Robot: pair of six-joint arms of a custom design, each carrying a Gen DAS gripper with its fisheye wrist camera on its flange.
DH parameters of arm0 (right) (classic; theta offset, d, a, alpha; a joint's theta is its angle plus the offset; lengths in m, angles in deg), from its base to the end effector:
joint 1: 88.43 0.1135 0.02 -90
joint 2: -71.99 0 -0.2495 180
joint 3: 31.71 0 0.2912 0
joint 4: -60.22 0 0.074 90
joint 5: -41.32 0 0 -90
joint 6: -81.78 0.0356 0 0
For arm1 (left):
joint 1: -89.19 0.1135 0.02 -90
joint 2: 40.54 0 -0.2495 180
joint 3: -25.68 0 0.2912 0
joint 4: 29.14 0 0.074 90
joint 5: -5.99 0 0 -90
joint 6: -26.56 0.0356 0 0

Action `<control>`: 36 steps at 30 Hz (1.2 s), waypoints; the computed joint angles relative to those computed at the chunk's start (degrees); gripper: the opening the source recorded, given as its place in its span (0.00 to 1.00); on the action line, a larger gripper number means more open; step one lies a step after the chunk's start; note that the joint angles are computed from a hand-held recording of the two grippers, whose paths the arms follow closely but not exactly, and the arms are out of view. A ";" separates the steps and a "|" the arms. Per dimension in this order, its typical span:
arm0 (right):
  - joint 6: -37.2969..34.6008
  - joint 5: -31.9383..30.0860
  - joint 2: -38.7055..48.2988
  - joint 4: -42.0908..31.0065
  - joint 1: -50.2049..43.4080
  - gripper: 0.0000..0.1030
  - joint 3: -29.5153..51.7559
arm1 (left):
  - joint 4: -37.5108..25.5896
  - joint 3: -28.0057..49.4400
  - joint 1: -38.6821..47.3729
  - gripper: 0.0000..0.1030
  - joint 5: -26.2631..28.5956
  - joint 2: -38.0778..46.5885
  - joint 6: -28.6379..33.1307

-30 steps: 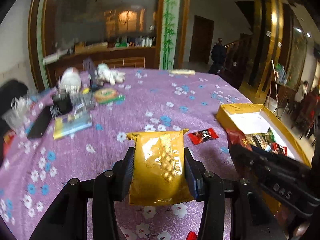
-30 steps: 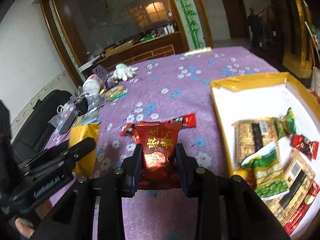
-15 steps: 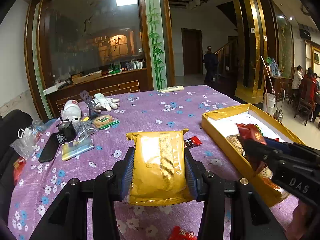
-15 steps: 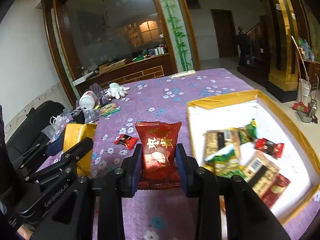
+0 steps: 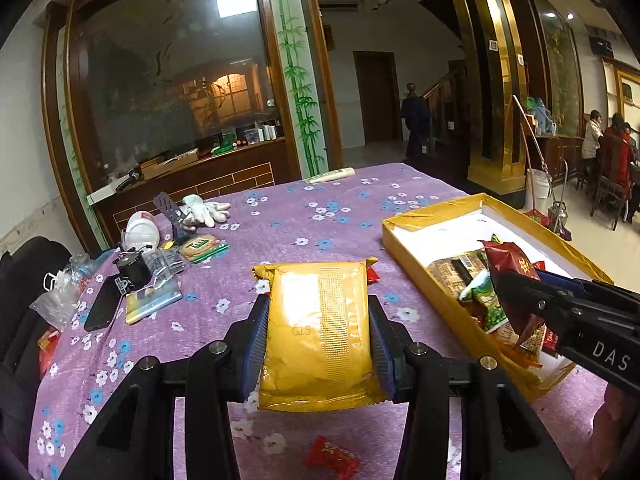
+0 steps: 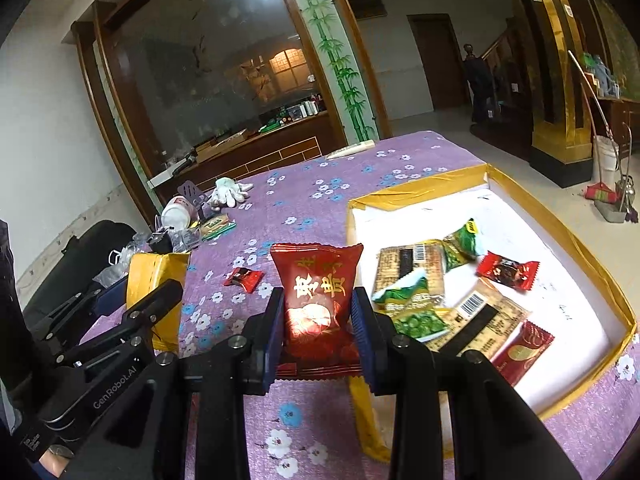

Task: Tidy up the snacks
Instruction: 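Carry the yellow pouch with left tool while right tool carries candy bag over tray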

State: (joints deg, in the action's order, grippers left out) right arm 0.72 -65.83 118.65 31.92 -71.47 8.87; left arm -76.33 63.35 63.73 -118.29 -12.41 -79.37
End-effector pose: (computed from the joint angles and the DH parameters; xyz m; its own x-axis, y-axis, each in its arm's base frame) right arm 0.2145 0.0764 0.2031 -0.6130 -0.0317 -0.7894 -0.4214 0.8583 0.2927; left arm 0.1612 -0.0546 0.2162 -0.5173 -0.0049 -0.8558 -0.1970 0.9738 0.1135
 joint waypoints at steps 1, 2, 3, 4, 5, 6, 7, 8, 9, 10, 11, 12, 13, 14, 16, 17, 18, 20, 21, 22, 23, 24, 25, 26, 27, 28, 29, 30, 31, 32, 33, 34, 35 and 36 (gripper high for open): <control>-0.19 -0.77 -0.29 -0.25 -0.98 0.30 -0.16 | 0.11 0.25 -0.77 0.48 -0.44 0.79 -0.39; -0.34 -1.49 -0.24 -0.36 -1.76 0.30 -0.17 | 0.37 0.57 -1.70 0.48 -0.93 1.85 -0.83; -0.59 -2.54 0.00 -0.49 -2.84 0.30 -0.14 | 0.64 0.87 -2.42 0.48 -1.30 2.86 -1.13; -0.77 -3.19 0.26 -0.45 -3.65 0.30 -0.14 | 0.72 1.07 -3.11 0.48 -1.72 3.58 -1.47; -0.87 -3.59 0.30 -0.44 -4.27 0.31 -0.23 | 0.90 1.37 -3.76 0.48 -2.08 4.53 -1.75; -1.04 -4.17 0.39 -0.36 -5.11 0.31 -0.38 | 1.17 1.60 -4.18 0.48 -2.25 5.39 -1.84; -1.13 -4.49 0.54 -0.23 -5.57 0.31 -0.47 | 1.41 1.81 -4.71 0.48 -2.53 6.25 -2.00; -1.26 -5.03 0.74 -0.05 -6.35 0.31 -0.58 | 1.56 1.94 -5.30 0.48 -2.89 6.94 -2.27; -1.35 -5.59 0.91 0.07 -7.10 0.31 -0.67 | 1.74 2.28 -5.82 0.48 -3.12 7.87 -2.50; -1.47 -6.19 1.36 0.22 -7.88 0.31 -0.58 | 1.95 2.60 -6.25 0.48 -3.19 8.72 -2.70; -1.53 -6.57 1.63 0.28 -8.35 0.31 -0.53 | 2.23 2.80 -6.58 0.48 -3.28 9.41 -2.84; -1.59 -6.95 1.97 0.43 -8.90 0.31 -0.45 | 2.41 3.18 -7.10 0.48 -3.50 10.29 -3.04; -1.68 -7.25 2.20 0.65 -9.45 0.31 -0.46 | 2.51 3.58 -7.51 0.48 -3.69 11.05 -3.20; -1.72 -7.35 2.32 0.83 -9.73 0.31 -0.52 | 2.73 4.01 -7.95 0.48 -3.80 11.99 -3.38; -1.87 -8.03 2.89 1.15 -11.00 0.31 -0.40 | 3.15 4.81 -8.55 0.48 -3.74 13.60 -3.65; -1.85 -8.42 3.35 1.38 -11.64 0.31 -0.26 | 3.34 5.15 -8.70 0.48 -3.58 14.21 -3.65; -1.84 -8.79 3.72 1.56 -12.27 0.31 -0.14 | 3.56 5.64 -9.02 0.48 -3.48 15.08 -3.74; -1.89 -9.70 4.56 1.98 -13.99 0.31 0.15 | 4.07 6.77 -9.80 0.48 -3.29 16.98 -3.90; -1.87 -10.03 4.98 2.21 -14.81 0.31 0.31 | 4.38 7.21 -10.16 0.48 -3.20 17.81 -3.94; -1.82 -10.47 5.49 2.47 -15.92 0.31 0.52 | 4.71 7.82 -10.63 0.48 -3.15 18.85 -4.03; -1.84 -11.14 6.09 2.66 -17.23 0.31 0.83 | 5.00 8.45 -11.21 0.48 -3.22 19.92 -4.24; -1.81 -11.90 6.77 2.94 -18.72 0.31 1.14 | 5.39 9.22 -11.67 0.48 -3.01 21.16 -4.27; -1.90 -12.43 7.51 3.15 -19.98 0.31 1.53 | 5.81 9.92 -12.08 0.48 -2.75 22.30 -4.30; -1.99 -12.81 8.08 3.38 -21.07 0.31 1.80 | 6.37 10.64 -12.56 0.48 -2.52 23.61 -4.50; -2.17 -13.24 8.80 3.66 -22.23 0.31 2.16 | 6.80 11.35 -12.96 0.48 -2.07 24.81 -4.61; -2.36 -13.66 9.76 4.23 -23.78 0.31 2.53 | 7.41 12.39 -13.52 0.48 -1.16 26.57 -4.74; -2.40 -13.92 10.51 4.93 -24.80 0.31 2.67 | 7.99 12.92 -13.70 0.48 -0.65 27.70 -4.75; -2.68 -14.51 11.55 5.27 -26.29 0.31 3.07 | 8.58 13.87 -14.17 0.48 -0.01 29.37 -4.94; -2.68 -15.00 12.89 5.86 -27.54 0.31 3.54 | 8.96 14.92 -14.45 0.48 0.97 31.01 -5.18; -2.62 -15.36 14.08 6.28 -28.64 0.31 3.99 | 9.29 16.00 -14.57 0.47 2.34 32.73 -5.46; -2.69 -15.44 15.24 6.59 -29.45 0.31 4.48 | 9.91 17.45 -14.56 0.47 4.47 35.19 -5.91; -2.92 -15.42 16.36 6.74 -30.12 0.31 4.98 | 10.44 18.47 -14.73 0.47 5.95 37.14 -6.40; -3.28 -15.27 17.51 6.80 -30.64 0.31 5.47 | 10.89 19.21 -14.66 0.47 7.50 38.57 -6.70; -3.67 -14.89 18.46 6.80 -30.84 0.31 5.89 | 11.32 20.13 -14.68 0.47 8.65 40.23 -7.05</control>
State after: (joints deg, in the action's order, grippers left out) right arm -2.94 -80.72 137.11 38.72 -102.30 14.76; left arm -65.01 83.48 49.05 -109.64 27.82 -86.41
